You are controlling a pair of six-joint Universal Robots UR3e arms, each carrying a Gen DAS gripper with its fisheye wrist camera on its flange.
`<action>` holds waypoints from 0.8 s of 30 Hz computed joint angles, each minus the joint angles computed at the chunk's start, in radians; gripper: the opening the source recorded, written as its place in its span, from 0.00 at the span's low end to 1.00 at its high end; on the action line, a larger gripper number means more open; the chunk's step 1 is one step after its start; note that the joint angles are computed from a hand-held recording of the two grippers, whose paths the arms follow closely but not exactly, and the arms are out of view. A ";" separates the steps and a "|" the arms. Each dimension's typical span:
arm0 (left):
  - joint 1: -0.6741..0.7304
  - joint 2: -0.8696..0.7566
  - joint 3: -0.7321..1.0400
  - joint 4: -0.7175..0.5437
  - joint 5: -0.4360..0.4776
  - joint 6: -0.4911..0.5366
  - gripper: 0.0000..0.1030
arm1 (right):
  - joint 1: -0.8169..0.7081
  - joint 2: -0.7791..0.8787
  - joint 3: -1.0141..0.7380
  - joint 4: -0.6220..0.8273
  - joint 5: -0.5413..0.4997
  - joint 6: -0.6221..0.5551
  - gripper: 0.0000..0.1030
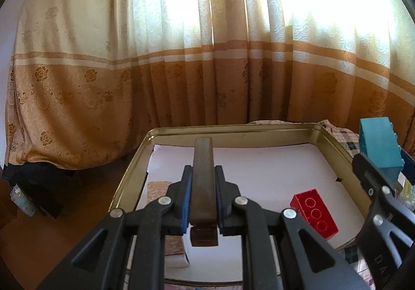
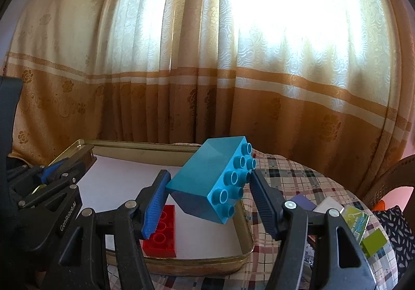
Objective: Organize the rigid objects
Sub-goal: 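Lower the blue brick into the tray beside the red brick with the right gripper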
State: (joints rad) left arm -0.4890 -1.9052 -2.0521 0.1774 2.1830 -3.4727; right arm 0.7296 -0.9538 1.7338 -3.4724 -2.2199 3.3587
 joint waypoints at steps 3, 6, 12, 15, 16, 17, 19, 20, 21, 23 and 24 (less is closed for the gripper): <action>0.003 -0.005 0.001 -0.006 0.002 -0.007 0.13 | -0.004 -0.003 -0.002 0.014 0.013 0.001 0.64; 0.008 -0.004 -0.004 -0.004 -0.001 -0.013 0.13 | 0.000 0.008 -0.018 0.014 0.013 -0.017 0.64; 0.011 -0.010 0.000 -0.001 0.007 -0.019 0.13 | -0.004 0.031 -0.061 0.038 0.021 -0.034 0.64; 0.014 -0.009 -0.001 -0.005 0.002 -0.023 0.13 | -0.006 0.035 -0.078 0.063 0.043 -0.050 0.64; 0.013 -0.010 -0.002 -0.004 0.003 -0.024 0.13 | -0.006 0.035 -0.079 0.068 0.049 -0.057 0.64; 0.014 -0.008 -0.003 -0.005 0.001 -0.024 0.13 | -0.005 0.036 -0.085 0.075 0.053 -0.062 0.64; 0.015 -0.007 -0.003 -0.008 -0.001 -0.024 0.13 | -0.001 0.041 -0.099 0.093 0.060 -0.071 0.64; 0.014 -0.005 -0.003 -0.010 0.000 -0.025 0.13 | 0.000 0.042 -0.102 0.099 0.064 -0.074 0.64; 0.015 -0.004 -0.003 -0.010 -0.001 -0.026 0.13 | -0.002 0.040 -0.102 0.100 0.067 -0.076 0.64; 0.016 -0.003 -0.005 -0.010 -0.003 -0.028 0.13 | -0.006 0.039 -0.101 0.103 0.075 -0.078 0.64; 0.018 -0.001 -0.005 -0.013 -0.005 -0.030 0.13 | -0.007 0.039 -0.102 0.105 0.078 -0.078 0.64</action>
